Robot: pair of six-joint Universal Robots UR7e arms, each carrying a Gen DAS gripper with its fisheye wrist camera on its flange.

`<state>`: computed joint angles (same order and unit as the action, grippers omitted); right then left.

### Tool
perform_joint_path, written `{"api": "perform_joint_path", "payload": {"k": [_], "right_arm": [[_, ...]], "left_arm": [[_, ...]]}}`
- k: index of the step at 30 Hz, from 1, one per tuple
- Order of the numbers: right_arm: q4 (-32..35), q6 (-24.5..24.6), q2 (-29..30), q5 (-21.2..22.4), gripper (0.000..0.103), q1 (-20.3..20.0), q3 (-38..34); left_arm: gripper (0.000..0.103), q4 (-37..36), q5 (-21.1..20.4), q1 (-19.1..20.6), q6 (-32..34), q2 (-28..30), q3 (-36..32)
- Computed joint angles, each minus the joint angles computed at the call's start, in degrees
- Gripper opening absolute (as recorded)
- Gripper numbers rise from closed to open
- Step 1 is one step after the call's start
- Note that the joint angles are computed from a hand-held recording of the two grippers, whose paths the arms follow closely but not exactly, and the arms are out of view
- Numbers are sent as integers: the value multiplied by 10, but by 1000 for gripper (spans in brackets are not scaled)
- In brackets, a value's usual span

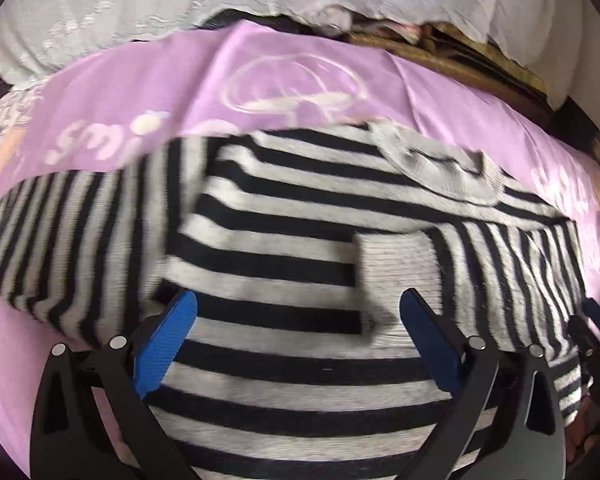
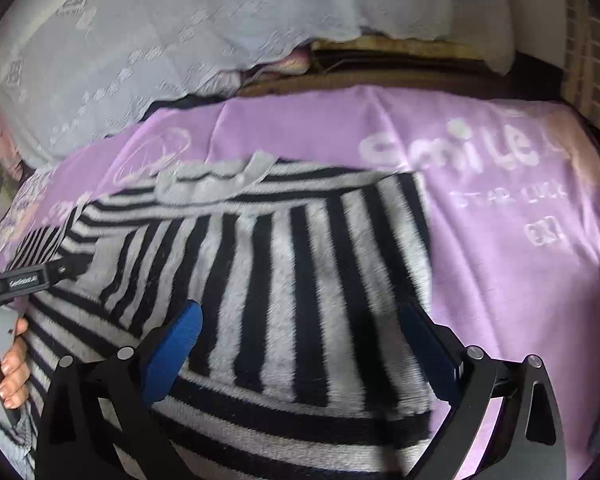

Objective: Fold small clothes
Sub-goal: 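Lay the cuff on the body, open the right tool and withdraw, then move the left tool to the other sleeve cuff and grasp it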

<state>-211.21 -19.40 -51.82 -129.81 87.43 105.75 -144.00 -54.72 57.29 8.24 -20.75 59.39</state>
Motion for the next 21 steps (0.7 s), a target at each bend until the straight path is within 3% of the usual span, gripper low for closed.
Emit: {"api": "perform_joint_path", "payload": {"k": [3,5,7,10,14,17,21], "right_arm": [[42,34,3,-45,100,-5,-16],[101,74,-10,-33,100,-16,-15],[90,85,-20,-11,100,-20,-3],[54,96,-28,11,100,-16,6],[103,95,-20,15,100,3,-38],[161,73,12,5,100,14,-101],[225,45,70,-36,100,5,-168]], "left_arm": [[98,30,27,5,-14,11,-19],[99,18,65,-1,11,24,-19],[98,-20,86,-11,42,20,1],[98,-18,66,-12,34,5,12],[98,46,9,1,-20,-3,-17],[98,40,16,2,-15,2,-19],[98,35,56,-1,16,29,-36]]}}
